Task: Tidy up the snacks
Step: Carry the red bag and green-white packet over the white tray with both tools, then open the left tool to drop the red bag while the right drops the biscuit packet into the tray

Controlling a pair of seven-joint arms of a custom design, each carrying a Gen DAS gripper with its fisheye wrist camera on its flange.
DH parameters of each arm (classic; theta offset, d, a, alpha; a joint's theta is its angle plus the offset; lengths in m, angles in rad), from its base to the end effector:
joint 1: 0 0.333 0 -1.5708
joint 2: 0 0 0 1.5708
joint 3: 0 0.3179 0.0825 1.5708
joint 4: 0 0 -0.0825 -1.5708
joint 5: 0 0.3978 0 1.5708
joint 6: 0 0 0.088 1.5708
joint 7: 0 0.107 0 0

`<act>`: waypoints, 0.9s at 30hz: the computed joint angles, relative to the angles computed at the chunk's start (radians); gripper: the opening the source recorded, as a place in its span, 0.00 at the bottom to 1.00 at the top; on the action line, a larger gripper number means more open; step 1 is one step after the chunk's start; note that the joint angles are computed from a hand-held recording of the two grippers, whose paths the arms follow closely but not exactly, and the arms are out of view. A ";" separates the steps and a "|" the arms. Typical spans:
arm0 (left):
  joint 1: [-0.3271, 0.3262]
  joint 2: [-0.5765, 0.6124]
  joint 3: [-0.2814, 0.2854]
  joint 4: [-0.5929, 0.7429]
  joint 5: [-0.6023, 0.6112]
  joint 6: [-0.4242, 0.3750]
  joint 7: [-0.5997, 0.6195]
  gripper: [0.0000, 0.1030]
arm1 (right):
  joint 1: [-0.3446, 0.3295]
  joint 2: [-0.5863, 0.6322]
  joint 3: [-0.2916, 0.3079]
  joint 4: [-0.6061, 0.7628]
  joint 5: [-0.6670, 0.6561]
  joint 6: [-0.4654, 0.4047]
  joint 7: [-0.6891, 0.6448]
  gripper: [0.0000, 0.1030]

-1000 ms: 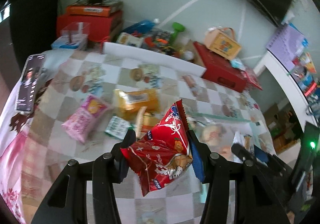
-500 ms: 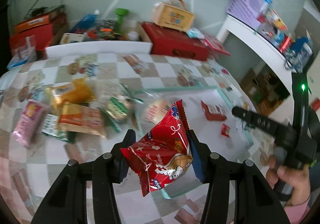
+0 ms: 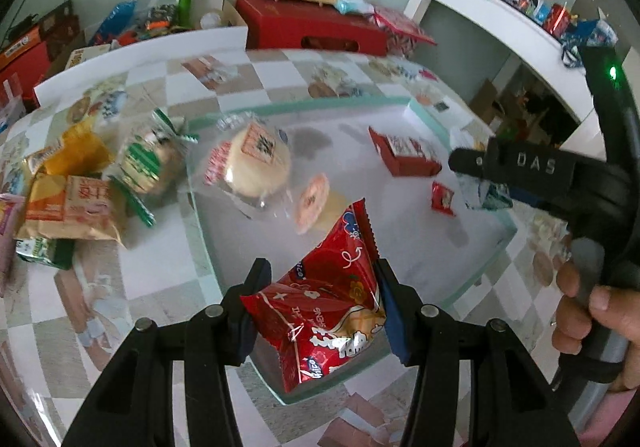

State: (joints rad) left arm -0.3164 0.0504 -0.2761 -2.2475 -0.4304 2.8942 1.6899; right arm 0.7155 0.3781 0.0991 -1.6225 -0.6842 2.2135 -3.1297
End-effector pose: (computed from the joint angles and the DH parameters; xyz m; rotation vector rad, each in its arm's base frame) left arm 0.4952 -0.3023 0.4012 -1.6947 2.3492 -0.9315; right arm 0.5025 0.4902 0.4283 -1.4535 2.2393 -0.5789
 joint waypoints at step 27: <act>0.007 -0.005 0.004 -0.007 0.014 0.001 -0.029 0.65 | 0.017 0.079 -0.010 0.093 0.079 -0.048 -0.128 0.62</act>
State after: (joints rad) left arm -0.3095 0.0457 -0.2723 -2.2540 -0.4165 2.8955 1.6607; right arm 0.7327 0.4569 0.0892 -1.5295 -0.6049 2.1658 -3.2577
